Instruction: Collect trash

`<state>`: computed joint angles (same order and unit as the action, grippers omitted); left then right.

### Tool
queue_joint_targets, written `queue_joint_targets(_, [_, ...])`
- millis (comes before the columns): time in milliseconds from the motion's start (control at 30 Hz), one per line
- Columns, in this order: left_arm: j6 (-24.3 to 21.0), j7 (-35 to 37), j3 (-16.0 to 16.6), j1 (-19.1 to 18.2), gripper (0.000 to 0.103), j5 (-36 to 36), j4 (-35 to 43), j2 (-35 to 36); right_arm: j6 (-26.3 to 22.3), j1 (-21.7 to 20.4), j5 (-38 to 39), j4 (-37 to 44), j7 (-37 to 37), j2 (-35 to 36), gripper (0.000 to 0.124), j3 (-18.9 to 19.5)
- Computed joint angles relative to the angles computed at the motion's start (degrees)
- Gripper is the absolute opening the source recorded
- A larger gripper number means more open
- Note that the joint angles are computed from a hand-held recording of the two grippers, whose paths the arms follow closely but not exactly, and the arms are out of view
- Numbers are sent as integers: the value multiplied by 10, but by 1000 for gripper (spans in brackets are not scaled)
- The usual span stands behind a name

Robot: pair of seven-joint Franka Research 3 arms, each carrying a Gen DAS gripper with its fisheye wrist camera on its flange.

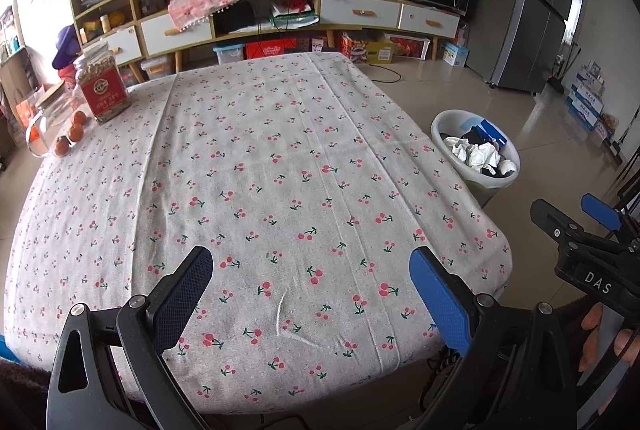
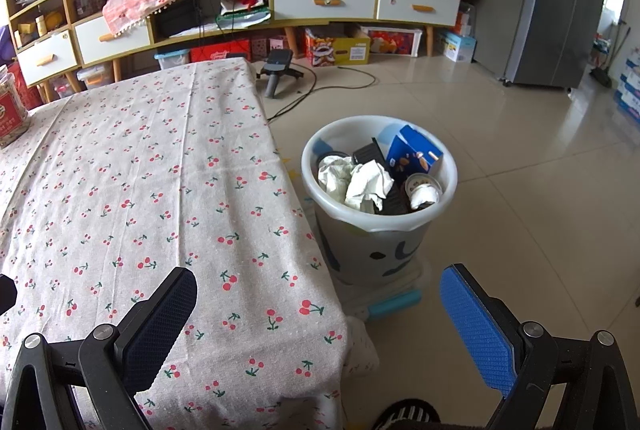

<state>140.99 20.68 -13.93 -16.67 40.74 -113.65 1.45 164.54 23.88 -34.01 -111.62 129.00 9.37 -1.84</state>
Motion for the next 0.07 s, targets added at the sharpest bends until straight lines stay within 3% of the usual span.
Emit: queue_joint_targets(67, [10, 8, 2, 2, 100, -10, -2, 0, 2, -6, 21, 0, -23, 0, 100, 7])
